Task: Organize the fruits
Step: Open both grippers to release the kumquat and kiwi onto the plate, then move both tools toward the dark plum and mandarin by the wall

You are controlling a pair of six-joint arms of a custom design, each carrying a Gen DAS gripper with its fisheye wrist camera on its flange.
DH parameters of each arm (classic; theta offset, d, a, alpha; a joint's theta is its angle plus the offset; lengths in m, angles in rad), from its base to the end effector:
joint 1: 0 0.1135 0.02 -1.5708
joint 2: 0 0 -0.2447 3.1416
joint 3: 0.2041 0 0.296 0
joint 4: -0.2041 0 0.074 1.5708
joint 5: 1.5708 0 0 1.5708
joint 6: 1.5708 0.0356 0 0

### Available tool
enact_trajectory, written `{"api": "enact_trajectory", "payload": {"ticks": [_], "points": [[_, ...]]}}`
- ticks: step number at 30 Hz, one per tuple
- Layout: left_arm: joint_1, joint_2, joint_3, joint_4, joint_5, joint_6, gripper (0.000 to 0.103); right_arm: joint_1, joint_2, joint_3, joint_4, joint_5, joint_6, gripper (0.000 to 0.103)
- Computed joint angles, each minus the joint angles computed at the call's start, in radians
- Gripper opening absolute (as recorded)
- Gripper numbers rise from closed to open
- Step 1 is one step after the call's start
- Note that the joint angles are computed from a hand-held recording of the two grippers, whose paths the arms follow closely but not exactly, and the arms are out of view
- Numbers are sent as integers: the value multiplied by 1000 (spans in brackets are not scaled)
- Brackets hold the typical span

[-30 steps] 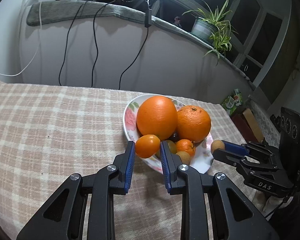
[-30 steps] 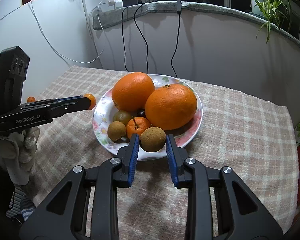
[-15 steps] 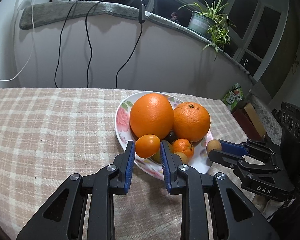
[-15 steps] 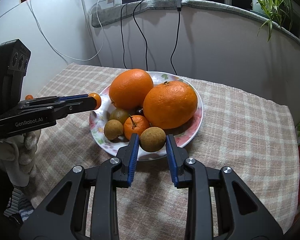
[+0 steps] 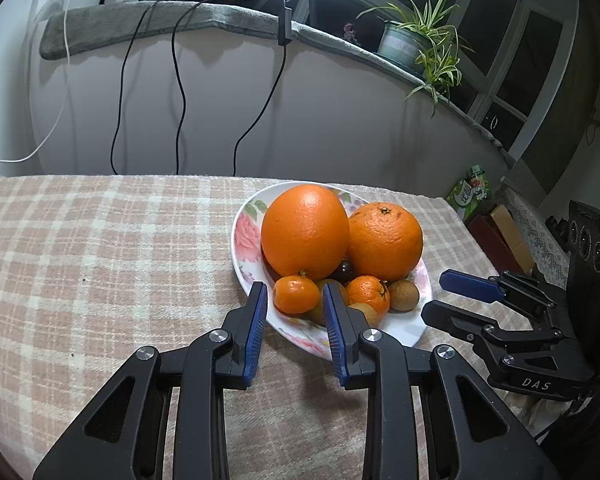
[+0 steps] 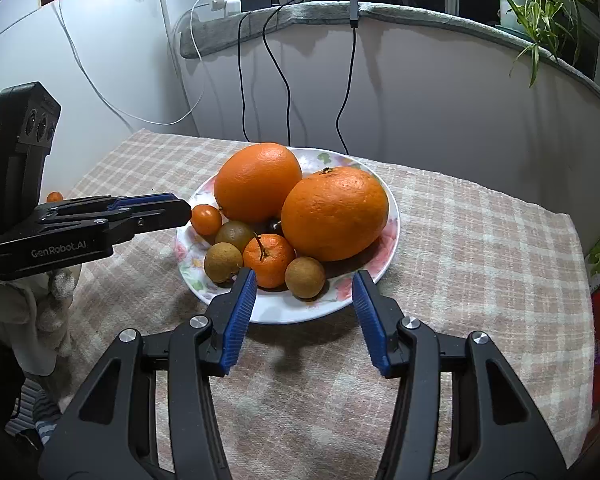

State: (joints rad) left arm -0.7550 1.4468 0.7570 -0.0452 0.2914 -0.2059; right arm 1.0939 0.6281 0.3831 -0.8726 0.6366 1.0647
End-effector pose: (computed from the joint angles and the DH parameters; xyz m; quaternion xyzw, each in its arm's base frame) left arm 0.2346 -0.2348 0.1457 0.3019 0.8544 -0.3033 0.2948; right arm 0.0935 0.1348 0.1529 0.0568 0.9264 0.0442 0.3696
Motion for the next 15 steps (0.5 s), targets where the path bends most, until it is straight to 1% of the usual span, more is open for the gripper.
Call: {"api": "enact_trajectory", "payload": {"ticks": [2, 4, 7, 8, 9, 11, 15], "points": [[-3, -5, -2, -2, -8, 3, 27, 2, -3, -1, -1, 2, 2, 58], [-5, -11, -3, -3, -14, 6, 27, 7, -1, 0, -3, 8, 5, 62], [-8, -27, -13, -5, -25, 8, 27, 13, 3, 5, -7, 14, 8, 64], [-9, -35, -17, -6, -30, 9, 29, 12, -1, 5, -4, 10, 3, 66], [-9, -44, -22, -6, -35, 10, 32, 13, 0, 6, -2, 9, 0, 67], [-8, -64, -34, -5, -43, 13, 34, 17, 18, 15, 2, 13, -5, 69], [-3, -99, -53, -7, -59, 17, 34, 26, 72, 41, 13, 21, -15, 70]]}}
